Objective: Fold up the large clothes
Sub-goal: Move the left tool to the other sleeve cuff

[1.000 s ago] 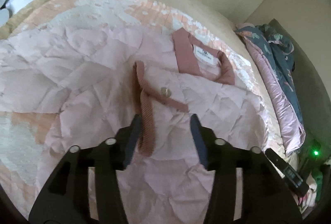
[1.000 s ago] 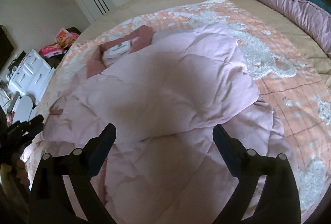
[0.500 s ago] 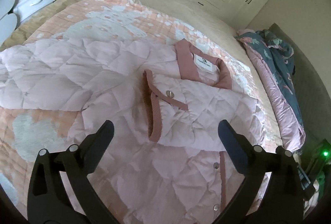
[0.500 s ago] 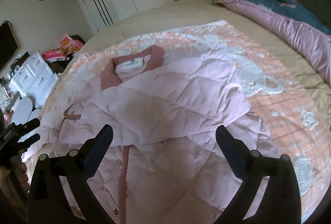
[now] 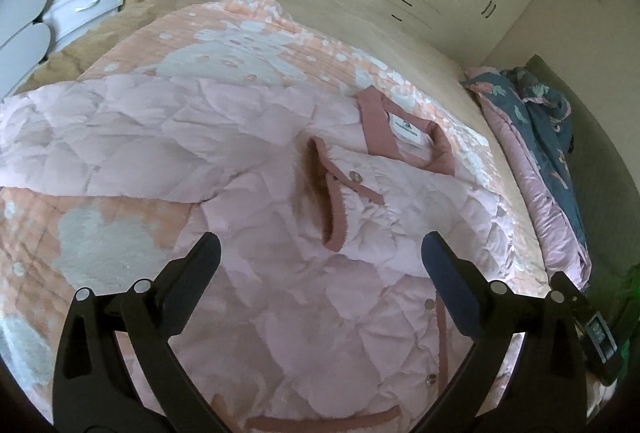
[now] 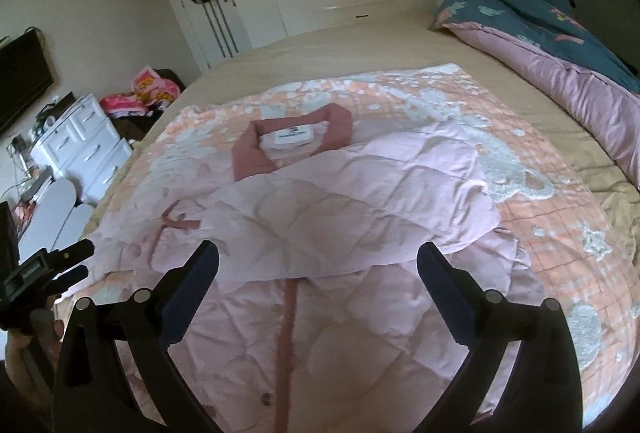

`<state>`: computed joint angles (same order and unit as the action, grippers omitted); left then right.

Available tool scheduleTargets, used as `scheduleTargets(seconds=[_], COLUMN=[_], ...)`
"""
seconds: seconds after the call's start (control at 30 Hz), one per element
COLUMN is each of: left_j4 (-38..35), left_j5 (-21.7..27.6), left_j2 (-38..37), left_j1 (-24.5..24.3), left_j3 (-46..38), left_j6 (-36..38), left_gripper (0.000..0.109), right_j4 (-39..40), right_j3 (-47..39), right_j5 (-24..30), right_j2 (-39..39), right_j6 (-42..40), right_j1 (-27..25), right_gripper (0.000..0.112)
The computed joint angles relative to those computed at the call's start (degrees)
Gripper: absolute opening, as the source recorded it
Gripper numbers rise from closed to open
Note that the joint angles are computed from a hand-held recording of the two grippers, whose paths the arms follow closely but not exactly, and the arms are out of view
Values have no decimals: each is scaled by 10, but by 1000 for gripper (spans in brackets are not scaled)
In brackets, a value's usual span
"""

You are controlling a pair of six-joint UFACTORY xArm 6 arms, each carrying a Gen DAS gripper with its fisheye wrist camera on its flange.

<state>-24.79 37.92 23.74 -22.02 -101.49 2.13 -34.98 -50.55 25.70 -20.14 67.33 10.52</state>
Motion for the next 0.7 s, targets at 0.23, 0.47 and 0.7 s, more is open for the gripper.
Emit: scheduleTargets(seconds=[0.23,0.47,0.7], left_j4=[-27,-38,-55], left_j5=[-18,-28,-38], left_j2=[-32,-53,-70], left_j1=[20,44,67], left_j3=[41,73,100], left_j6=[20,16,26], left_gripper=[94,94,94], right_j4=[-11,-30,-32], right_j3=[-35,-76,-122], right_j5=[10,31,46], right_j2=[20,47,84], right_j6=[0,6,-9], right_j1=[33,66,96], right_gripper=[99,99,99])
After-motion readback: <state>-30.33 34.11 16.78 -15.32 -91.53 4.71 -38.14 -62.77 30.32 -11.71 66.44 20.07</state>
